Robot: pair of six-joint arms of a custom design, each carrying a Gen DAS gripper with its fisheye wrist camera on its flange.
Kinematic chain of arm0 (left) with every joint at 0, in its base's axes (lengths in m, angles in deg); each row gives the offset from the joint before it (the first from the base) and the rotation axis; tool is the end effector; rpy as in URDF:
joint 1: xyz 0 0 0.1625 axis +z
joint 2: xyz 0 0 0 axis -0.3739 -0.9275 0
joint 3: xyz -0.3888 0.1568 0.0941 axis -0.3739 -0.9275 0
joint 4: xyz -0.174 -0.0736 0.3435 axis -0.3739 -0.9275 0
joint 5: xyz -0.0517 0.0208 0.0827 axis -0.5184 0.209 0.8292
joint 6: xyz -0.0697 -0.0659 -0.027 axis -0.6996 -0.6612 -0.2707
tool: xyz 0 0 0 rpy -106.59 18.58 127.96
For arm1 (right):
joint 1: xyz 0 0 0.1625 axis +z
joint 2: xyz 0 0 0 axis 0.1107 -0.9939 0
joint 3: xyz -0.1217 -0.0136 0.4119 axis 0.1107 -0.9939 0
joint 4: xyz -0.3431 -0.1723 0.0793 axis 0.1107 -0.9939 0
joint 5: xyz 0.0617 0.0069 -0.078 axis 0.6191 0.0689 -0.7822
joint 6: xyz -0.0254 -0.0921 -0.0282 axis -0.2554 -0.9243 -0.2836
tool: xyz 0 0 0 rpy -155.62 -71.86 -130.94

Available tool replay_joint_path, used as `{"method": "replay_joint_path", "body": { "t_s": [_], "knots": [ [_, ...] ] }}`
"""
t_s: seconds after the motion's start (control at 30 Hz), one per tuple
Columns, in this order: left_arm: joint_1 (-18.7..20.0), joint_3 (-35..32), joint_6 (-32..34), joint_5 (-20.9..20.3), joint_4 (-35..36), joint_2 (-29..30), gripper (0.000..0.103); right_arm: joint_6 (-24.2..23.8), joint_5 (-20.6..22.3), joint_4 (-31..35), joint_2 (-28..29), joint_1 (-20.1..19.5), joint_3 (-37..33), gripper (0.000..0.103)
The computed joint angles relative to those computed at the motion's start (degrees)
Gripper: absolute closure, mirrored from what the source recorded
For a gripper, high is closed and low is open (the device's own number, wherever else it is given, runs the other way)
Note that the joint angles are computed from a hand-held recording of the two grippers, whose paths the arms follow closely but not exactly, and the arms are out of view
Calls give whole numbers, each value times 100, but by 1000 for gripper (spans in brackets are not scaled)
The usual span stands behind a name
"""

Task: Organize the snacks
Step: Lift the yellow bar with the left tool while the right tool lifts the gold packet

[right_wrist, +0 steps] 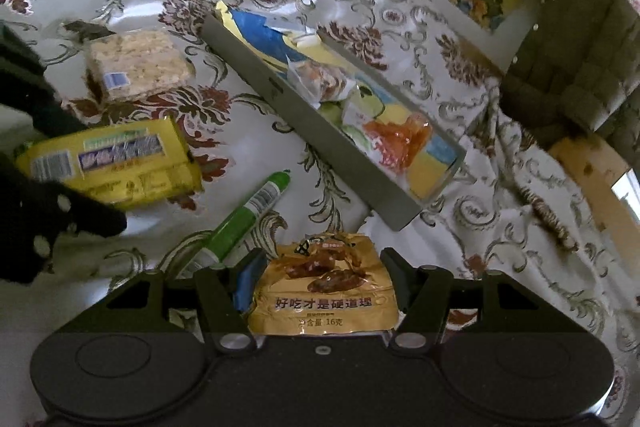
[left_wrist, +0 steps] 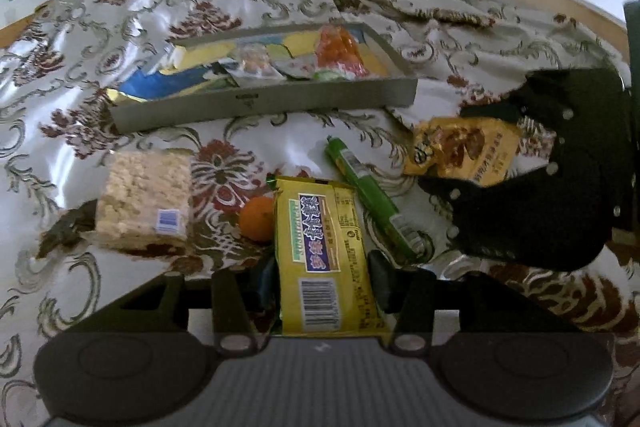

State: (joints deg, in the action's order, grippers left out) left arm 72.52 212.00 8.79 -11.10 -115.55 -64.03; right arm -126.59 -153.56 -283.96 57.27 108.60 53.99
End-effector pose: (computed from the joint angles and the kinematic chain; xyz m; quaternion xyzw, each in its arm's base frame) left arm -0.0190 -0.3530 0.1995 0.2000 0.8689 -0.3207 0.3197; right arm 0.2710 -0.4070 -0.0701 0.5341 -0.7093 0.2389 0.3932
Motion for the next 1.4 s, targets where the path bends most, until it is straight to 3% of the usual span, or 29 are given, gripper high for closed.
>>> {"method": "replay_joint_path", "body": {
  "t_s": [0.23, 0.43, 0.57, 0.67, 0.83, 0.97, 1.17, 1.27, 1.4],
  "knots": [
    [-264, 178, -229, 187, -177, -166, 51, -427, 143, -594, 22, 90, 156, 39],
    [-377, 259, -340, 289, -264, -203, 51, -508, 125, -647, 21, 112, 218, 39],
    [-382, 274, -311, 324, -337, -153, 51, 68, -89, -132, -103, 79, 208, 39],
    [-330, 250, -318, 263, -342, -146, 51, 895, -181, 601, -307, -31, 237, 38],
    [-158, 158, -306, 60, -310, -149, 51, 2087, 134, 1611, -599, -316, 236, 37],
    [-37, 110, -251, -18, -463, -81, 51, 2352, 266, 1866, -578, -402, 124, 39],
    [105, 26, -256, -156, -568, -26, 51, 1377, 19, 1190, -271, -244, 37, 40],
    [71, 54, -232, -126, -649, 15, 51, 58, -170, 235, 111, -129, -65, 40],
    [-35, 115, -151, 23, -944, 138, 51, -1567, -110, -986, 543, -83, -166, 40]
  ]
}}
